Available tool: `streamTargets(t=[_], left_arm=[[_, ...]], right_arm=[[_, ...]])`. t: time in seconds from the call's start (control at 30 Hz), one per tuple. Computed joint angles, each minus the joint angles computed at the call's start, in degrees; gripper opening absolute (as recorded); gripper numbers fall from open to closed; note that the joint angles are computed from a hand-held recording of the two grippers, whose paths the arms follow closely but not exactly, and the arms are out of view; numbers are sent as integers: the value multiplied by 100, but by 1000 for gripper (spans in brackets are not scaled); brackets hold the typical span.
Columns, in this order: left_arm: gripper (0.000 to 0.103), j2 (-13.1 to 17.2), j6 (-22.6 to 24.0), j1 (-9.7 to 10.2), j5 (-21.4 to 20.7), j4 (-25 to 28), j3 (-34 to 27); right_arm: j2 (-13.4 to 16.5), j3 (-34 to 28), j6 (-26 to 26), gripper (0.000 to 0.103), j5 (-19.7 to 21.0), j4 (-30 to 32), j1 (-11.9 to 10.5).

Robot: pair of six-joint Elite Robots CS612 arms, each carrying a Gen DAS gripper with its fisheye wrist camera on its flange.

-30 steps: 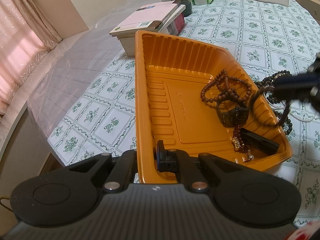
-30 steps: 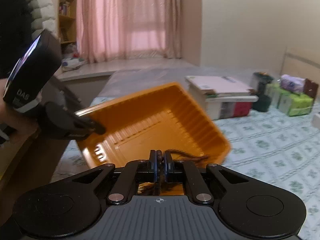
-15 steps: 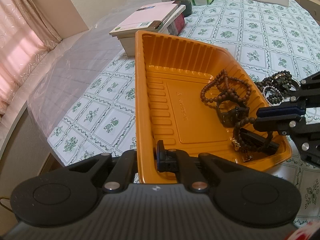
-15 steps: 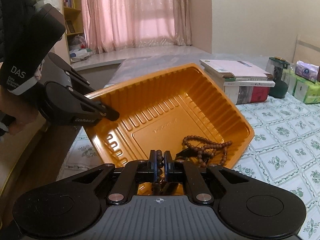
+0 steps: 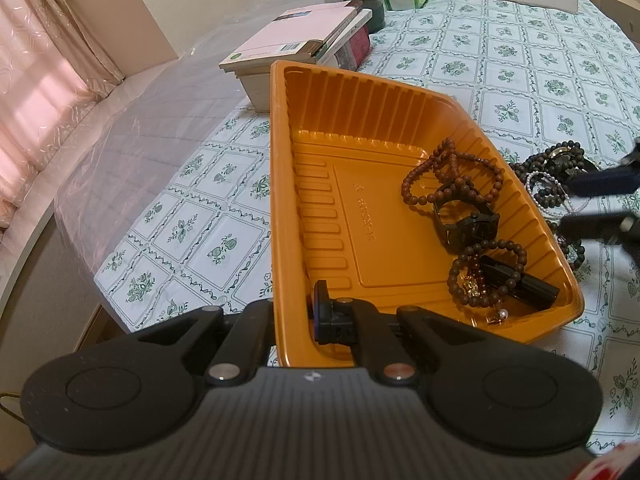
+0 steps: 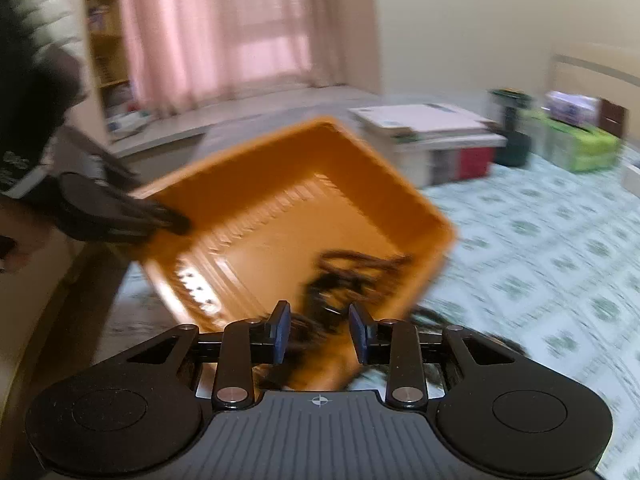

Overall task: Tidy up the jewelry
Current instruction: 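Return the right tool to the pile and grasp the pearl necklace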

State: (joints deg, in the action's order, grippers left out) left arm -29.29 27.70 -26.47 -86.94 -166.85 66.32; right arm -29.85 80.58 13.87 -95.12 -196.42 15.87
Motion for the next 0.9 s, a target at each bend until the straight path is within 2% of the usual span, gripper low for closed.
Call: streamTargets(t=[0.1,0.23,0.33,0.53,0.7,0.8,0.9], left_arm=[[2,3,5,-1,5,-8,0],[2,3,1,-1,7,-10,0],[2,4,2,-5,11,6,-7],[2,0,10,-10,29,8,-4],[2,-6,20,-11,38,0,10],[2,-5,21,-10,36,0,9],[2,-5,18,-10,37,4,8]], right_arm=[[-129,343,404,33,-393,-20,-31],[-300,736,1091,33,-807,258,-98],[-386,964,1382,33,-1082,405,-133],[-427,1162,1406,33,-1417,648,-180],[-349,1075,1259,32,-1407,673,-228],[-279,953,1201,23,-1381,787,-244],[-236,866,1144,18,-1458,894,-241]])
